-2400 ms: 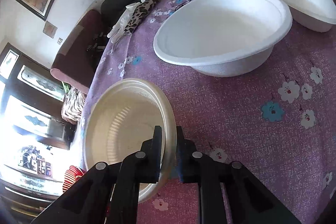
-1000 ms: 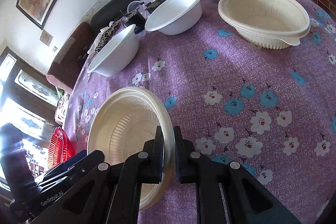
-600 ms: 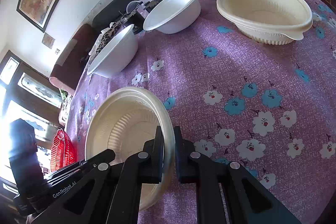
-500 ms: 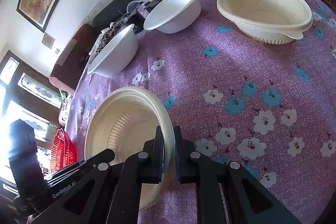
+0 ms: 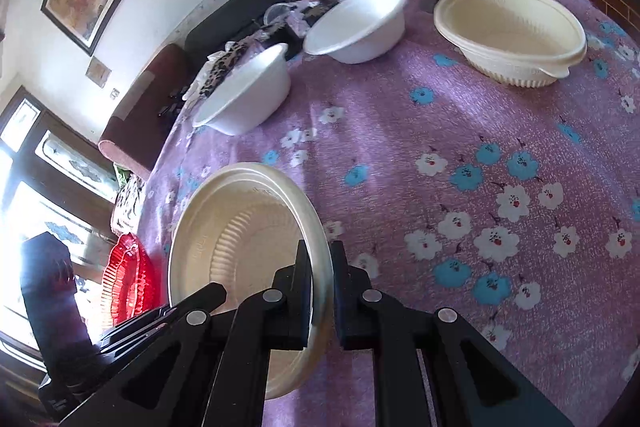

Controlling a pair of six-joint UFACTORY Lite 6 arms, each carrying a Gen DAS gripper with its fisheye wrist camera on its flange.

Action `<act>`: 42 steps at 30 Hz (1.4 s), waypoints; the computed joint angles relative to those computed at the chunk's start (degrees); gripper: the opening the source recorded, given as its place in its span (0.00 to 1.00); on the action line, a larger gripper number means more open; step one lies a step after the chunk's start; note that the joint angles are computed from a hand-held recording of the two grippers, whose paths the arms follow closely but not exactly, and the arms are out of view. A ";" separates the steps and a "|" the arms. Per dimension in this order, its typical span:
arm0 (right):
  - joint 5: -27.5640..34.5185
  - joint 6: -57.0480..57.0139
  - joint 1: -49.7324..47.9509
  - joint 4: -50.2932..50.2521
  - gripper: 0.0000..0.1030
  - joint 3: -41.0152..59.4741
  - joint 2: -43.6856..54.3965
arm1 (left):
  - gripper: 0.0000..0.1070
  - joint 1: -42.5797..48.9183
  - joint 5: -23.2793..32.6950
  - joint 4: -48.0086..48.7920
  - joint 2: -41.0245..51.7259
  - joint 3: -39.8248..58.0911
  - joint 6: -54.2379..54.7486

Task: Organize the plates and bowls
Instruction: 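Carry the cream bowl with the left tool onto the stacked red plates and release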

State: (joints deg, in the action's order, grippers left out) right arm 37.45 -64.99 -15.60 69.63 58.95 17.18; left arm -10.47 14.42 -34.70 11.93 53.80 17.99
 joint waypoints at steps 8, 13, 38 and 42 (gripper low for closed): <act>-4.45 3.73 8.72 -1.11 0.10 -5.57 -12.66 | 0.14 8.09 2.72 -5.34 -13.56 -8.19 8.88; -6.95 9.65 15.82 -4.16 0.10 -5.94 -17.15 | 0.14 16.13 6.89 -8.12 -20.93 -11.46 15.40; -17.13 31.63 48.38 -10.28 0.11 25.18 17.33 | 0.14 50.03 11.58 -6.15 -10.16 -3.37 33.67; -16.87 33.70 49.51 -12.36 0.12 28.87 21.26 | 0.14 50.98 9.94 -3.76 -9.26 -3.06 32.23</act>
